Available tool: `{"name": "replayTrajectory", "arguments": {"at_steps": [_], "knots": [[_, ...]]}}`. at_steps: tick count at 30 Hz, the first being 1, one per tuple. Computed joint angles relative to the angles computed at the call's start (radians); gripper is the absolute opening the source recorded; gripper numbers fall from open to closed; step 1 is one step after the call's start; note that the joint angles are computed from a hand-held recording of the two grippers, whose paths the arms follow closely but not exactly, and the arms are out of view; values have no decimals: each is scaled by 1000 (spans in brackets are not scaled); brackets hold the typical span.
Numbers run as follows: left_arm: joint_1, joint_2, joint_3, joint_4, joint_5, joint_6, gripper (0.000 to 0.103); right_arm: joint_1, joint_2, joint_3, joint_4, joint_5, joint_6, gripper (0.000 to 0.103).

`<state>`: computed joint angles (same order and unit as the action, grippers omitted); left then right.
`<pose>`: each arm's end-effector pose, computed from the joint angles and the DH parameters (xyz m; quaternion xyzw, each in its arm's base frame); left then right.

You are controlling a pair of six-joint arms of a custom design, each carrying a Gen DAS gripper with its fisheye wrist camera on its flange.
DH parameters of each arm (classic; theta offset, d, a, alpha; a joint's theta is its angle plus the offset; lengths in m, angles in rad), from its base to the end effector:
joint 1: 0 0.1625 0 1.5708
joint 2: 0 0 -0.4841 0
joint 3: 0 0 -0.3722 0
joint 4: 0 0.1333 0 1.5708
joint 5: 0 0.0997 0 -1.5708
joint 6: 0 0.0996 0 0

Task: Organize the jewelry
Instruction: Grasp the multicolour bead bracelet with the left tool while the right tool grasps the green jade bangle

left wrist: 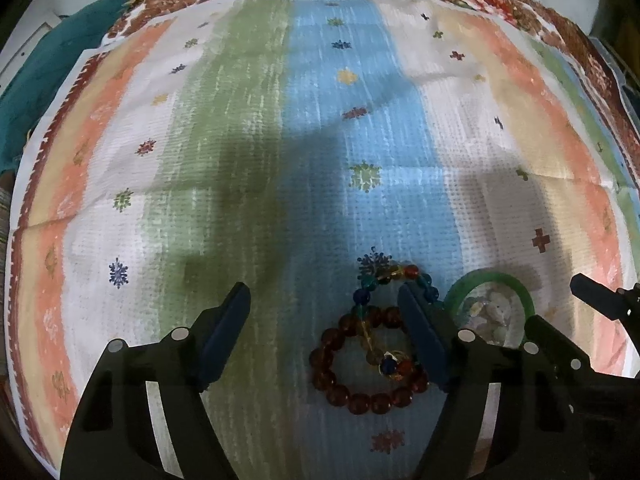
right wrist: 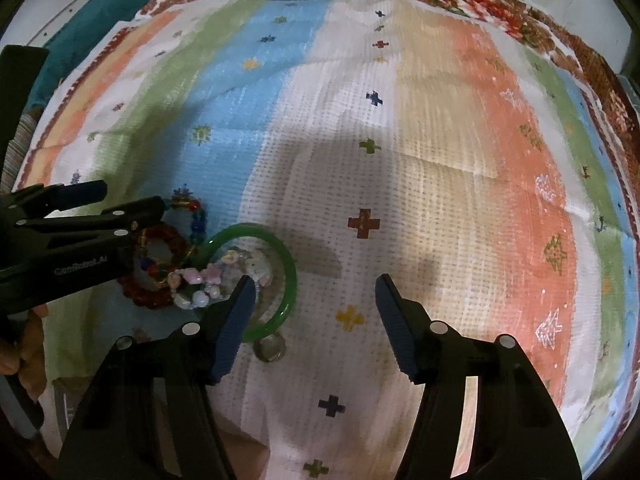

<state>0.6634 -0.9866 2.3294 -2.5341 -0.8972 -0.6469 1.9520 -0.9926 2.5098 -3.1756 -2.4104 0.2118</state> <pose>-0.2065 -0.4095 0.0945 0.1822 0.9109 -0.1007 0.3562 0.1999 -0.3397 0.1387 0.0594 -0.9105 0.1572 0.3777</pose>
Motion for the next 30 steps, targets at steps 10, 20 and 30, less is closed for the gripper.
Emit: {"name": "replayTrajectory", "arguments": {"at_steps": [10, 20, 30], "knots": [[16, 32, -11, 10, 12, 7, 55, -23, 38, -5, -16, -5, -35, 37], [23, 36, 1, -1, 13, 30, 10, -23, 54, 8, -73, 7, -80, 9], [2, -25, 10, 2, 0, -7, 9, 10, 0, 7, -66, -4, -74, 9]]}}
